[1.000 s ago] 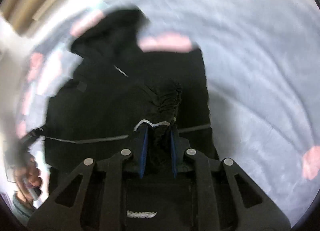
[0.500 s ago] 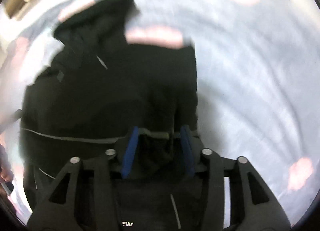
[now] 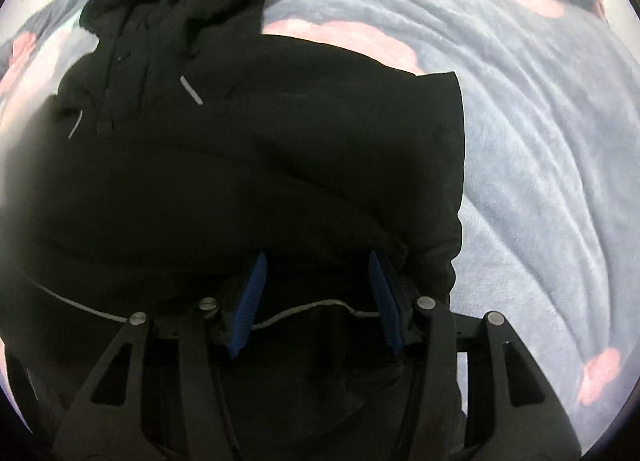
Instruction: Fold large clothes
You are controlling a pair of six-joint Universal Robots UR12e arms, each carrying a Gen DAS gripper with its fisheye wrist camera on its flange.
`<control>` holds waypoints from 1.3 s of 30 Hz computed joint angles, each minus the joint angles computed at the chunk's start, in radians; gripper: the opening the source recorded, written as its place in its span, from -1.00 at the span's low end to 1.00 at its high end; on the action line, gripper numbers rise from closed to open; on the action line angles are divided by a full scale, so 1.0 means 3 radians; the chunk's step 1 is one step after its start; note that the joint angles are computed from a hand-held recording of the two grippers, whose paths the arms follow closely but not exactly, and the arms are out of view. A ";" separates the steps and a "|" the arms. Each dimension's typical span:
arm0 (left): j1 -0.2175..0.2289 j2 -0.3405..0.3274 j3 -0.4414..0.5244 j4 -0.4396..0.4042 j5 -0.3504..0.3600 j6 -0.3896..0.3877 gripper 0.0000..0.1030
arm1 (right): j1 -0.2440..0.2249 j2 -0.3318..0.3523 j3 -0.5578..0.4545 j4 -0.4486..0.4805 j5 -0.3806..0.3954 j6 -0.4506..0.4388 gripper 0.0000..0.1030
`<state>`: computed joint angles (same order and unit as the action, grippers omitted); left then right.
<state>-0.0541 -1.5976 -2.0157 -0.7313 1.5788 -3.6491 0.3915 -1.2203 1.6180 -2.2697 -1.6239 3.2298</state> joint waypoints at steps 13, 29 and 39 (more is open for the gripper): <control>0.0134 0.0673 -0.0291 0.0052 -0.0351 0.0367 0.17 | -0.0139 -0.0645 0.0349 0.0275 0.0320 0.0207 -0.03; 0.0369 -0.0224 0.0500 0.0597 -0.0654 0.0235 0.17 | -0.0210 0.0204 -0.0745 -0.0199 0.0754 0.0281 0.00; 0.0443 -0.1045 0.1055 0.0601 -0.1066 0.0018 0.16 | -0.0212 0.0899 -0.1446 -0.0079 0.0865 0.0327 0.04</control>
